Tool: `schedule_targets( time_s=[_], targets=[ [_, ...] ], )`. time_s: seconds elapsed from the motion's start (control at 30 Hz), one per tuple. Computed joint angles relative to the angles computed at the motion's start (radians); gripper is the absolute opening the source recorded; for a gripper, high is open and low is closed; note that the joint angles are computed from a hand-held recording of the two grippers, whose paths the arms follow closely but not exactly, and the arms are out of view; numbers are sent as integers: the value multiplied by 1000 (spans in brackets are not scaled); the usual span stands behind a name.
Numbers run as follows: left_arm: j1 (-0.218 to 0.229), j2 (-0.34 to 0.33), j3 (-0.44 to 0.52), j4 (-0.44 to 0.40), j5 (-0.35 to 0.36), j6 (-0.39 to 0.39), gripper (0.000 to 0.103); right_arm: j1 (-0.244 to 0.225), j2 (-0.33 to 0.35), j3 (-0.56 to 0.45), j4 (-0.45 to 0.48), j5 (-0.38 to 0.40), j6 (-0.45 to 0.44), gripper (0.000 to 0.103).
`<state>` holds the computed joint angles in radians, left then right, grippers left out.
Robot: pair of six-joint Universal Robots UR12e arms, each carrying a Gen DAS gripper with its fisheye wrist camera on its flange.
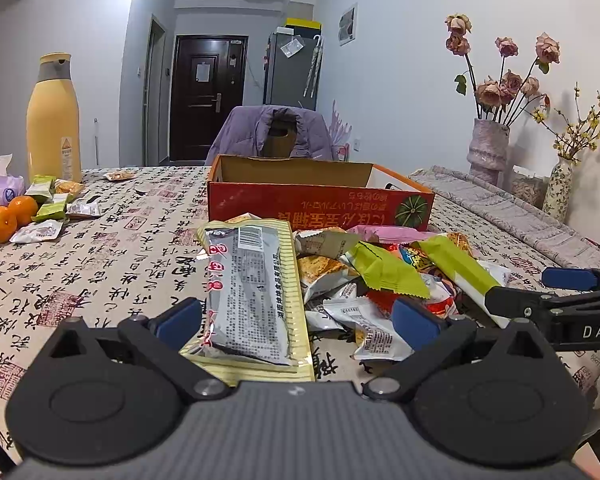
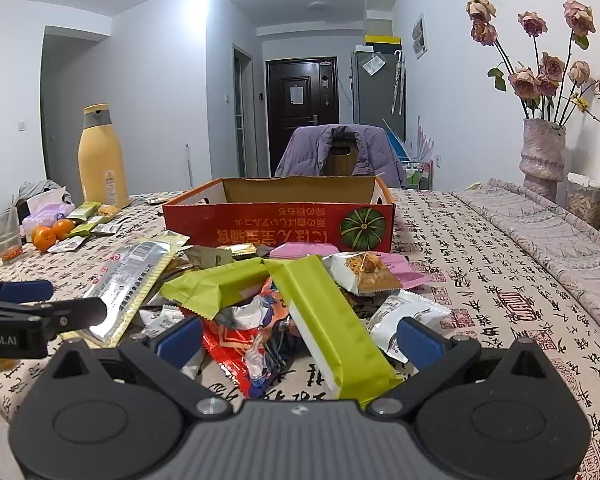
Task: Organize snacks
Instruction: 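Position the left gripper over the silver-yellow bar and the right over the lime-green bar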
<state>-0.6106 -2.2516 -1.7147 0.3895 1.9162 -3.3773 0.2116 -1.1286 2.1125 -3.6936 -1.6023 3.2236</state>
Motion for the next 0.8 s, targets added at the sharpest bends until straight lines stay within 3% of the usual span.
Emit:
schedule_targets(
  time_s=[0.8],
  targets=[
    [2, -1, -6, 9, -12, -15, 103, -2, -1, 2, -2, 6, 7, 103]
  ],
)
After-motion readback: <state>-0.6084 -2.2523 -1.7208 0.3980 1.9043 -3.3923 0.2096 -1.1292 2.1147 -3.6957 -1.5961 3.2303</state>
